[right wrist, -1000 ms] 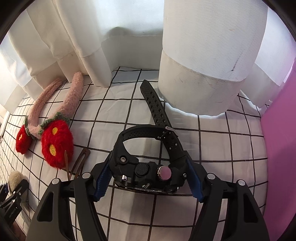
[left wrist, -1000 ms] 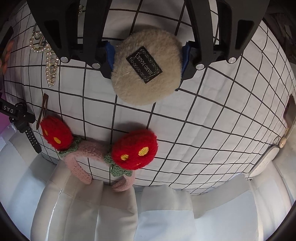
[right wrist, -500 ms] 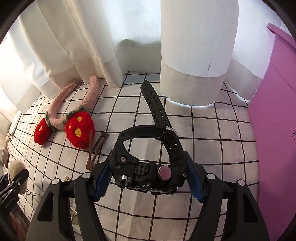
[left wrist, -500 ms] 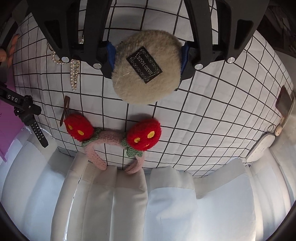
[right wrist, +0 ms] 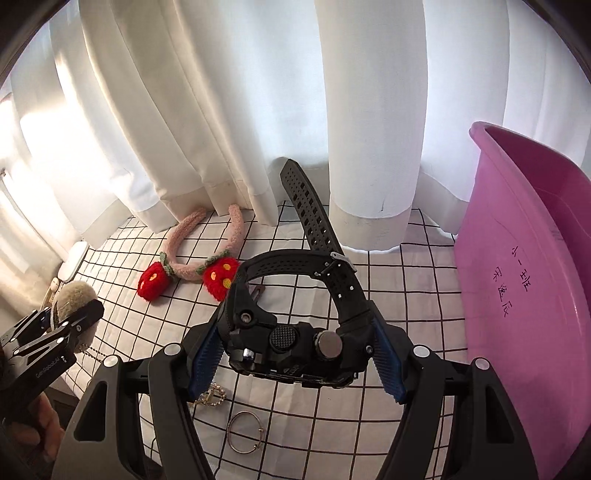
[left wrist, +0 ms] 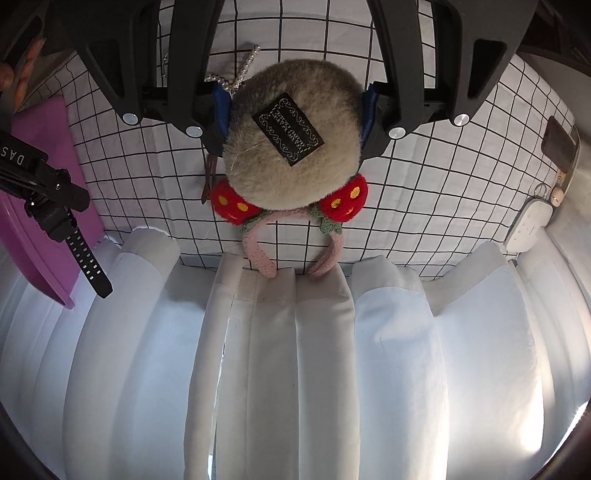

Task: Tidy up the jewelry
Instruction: 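Lift and carry the pompom and wristwatch in both grippers over the pink tub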

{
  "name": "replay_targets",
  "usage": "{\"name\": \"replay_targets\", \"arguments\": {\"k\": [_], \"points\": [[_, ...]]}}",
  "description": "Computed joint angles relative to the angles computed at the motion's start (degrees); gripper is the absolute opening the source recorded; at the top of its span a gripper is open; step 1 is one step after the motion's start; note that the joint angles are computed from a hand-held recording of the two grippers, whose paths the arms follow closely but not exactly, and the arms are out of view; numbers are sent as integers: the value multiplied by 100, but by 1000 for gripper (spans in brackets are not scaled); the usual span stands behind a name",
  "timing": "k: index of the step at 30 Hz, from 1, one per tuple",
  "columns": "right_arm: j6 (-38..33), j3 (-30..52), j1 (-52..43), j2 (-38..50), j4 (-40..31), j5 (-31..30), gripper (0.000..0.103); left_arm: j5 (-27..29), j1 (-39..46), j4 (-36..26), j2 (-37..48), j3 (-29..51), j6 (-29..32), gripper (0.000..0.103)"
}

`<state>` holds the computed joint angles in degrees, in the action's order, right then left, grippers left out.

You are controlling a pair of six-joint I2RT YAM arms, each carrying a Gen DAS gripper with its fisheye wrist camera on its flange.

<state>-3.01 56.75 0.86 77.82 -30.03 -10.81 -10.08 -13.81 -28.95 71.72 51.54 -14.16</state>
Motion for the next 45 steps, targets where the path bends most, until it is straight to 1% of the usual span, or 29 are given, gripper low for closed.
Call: {"name": "replay_targets", "arguments": {"k": [8, 15, 21, 26, 32, 36, 38, 41, 44, 45], "points": [[-117, 105, -542, -643, -439, -134, 68, -173, -781, -80, 307, 631, -83, 51], [-344, 269, -1244, -1134, -799, -342, 68, -301, -1381, -34, 710, 1147, -98, 51], [-702, 420, -2269, -1352, -1010, -751, 68, -416, -2034, -39, 1148, 1736, -131, 51], [-1161, 708, -3432, -1128, -1174, -1255, 68, -184, -2516, -155, 1804, 2557, -204, 51], [-1705, 1045, -4612, -688, -1382, -1644, 68, -200, -3111, -457, 2766, 3779, -145, 51], [-1961, 1243, -5069, -331, -1488, -1775, 68, -251, -3450, -799, 3538, 4835, -127, 51], [-2085, 1360, -5220, -145, -1561, -1814, 68, -186, -3584, -998, 3912, 5342, -81, 51], [-2228, 1613, -5346, 203, -1691, -1860, 68, -157, -3758, -1396, 4543, 6217, -17, 52], [-2304, 1655, -5371, 388, -1717, -1852, 68, -68, -3864, -1900, 5240, 7217, -60, 52], [-2314, 1695, -5386, 473, -1718, -1869, 68, -16, -3875, -2152, 5511, 7640, -82, 53]]}}
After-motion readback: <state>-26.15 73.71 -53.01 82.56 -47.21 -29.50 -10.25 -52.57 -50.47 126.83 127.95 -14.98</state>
